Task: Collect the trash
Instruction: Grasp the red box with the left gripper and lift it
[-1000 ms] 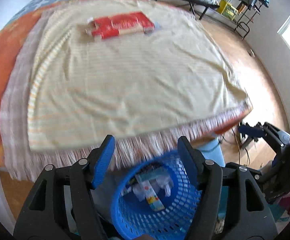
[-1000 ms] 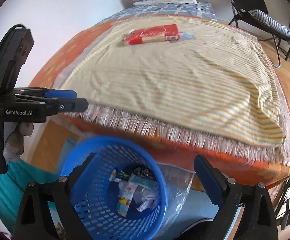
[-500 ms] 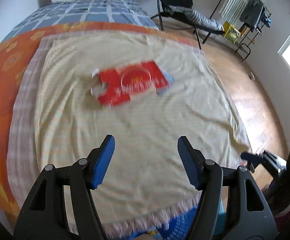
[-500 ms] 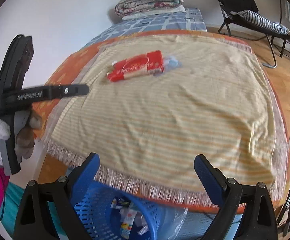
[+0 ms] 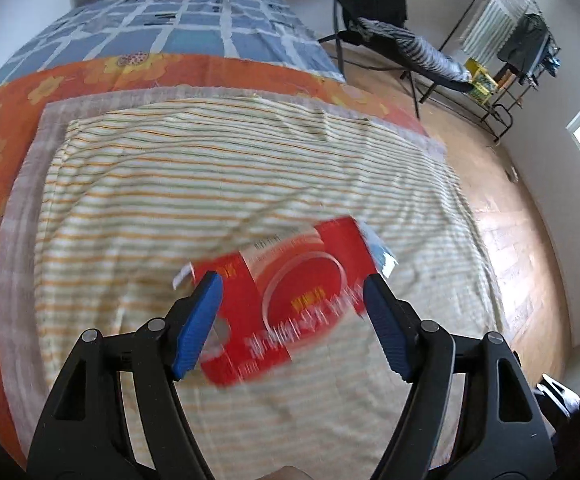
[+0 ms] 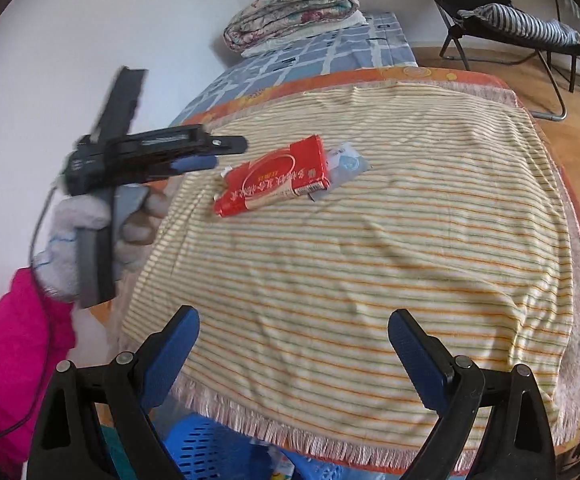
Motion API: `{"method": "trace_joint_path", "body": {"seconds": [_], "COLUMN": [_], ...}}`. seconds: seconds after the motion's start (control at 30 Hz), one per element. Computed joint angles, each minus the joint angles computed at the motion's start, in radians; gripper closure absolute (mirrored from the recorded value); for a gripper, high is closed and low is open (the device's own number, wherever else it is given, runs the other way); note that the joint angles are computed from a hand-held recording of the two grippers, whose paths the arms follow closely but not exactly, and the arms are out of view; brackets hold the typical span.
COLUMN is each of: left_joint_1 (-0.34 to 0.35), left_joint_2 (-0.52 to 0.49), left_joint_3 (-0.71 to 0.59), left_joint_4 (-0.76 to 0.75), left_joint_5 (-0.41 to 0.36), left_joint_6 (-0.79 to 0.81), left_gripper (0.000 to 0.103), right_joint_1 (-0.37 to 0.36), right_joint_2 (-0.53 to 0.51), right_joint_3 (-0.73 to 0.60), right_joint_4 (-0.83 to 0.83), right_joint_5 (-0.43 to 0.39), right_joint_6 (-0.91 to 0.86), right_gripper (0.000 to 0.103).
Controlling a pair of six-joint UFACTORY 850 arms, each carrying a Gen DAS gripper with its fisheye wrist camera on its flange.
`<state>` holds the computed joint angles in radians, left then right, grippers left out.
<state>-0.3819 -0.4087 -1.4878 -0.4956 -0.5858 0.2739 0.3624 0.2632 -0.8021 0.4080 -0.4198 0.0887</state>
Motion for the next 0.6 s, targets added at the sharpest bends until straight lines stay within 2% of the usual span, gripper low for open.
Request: {"method": "trace_joint_path", "body": {"seconds": [0.17,0.27,0.33,0.43,0.6], "left_joint_1": [0.013,0.021,0.034,0.039,-0.013], "left_joint_2": [-0.101,-0.140,-0.157,-0.145,-0.076], "left_joint_3": [-0.105,-0.143,-0.153,-0.124,-0.039], "left_joint_4": [-0.012,-0.028,-0.101,-0.156,-0.003], "left_joint_5": [-0.042,-0.077,-0.137,-0.192,-0.154], "left_joint_6": [-0.008,-0.010,0.048,0.124,0.123], "left_gripper": [0.028,0.028,0.028,0.028,0.025], "right_joint_1": [-0.025,-0.022,-0.020,-0.027,-0.067], "right_joint_2": [-0.015,-0.032,-0.042,-0.048,-0.057], "right_joint_3": [-0.012,-0.024,-0.032,-0.038,-0.048], "right_joint_4": [0.090,0.059,0.035,0.029,0.085], "right_joint_5": [-0.006,-0.002,0.000,0.001,0.012], "right_joint_6": [-0.073,-0.056,-0.043,-0.033,-0.047], "right_gripper": [0.006,0.006,0.006,0.006,0.006]}}
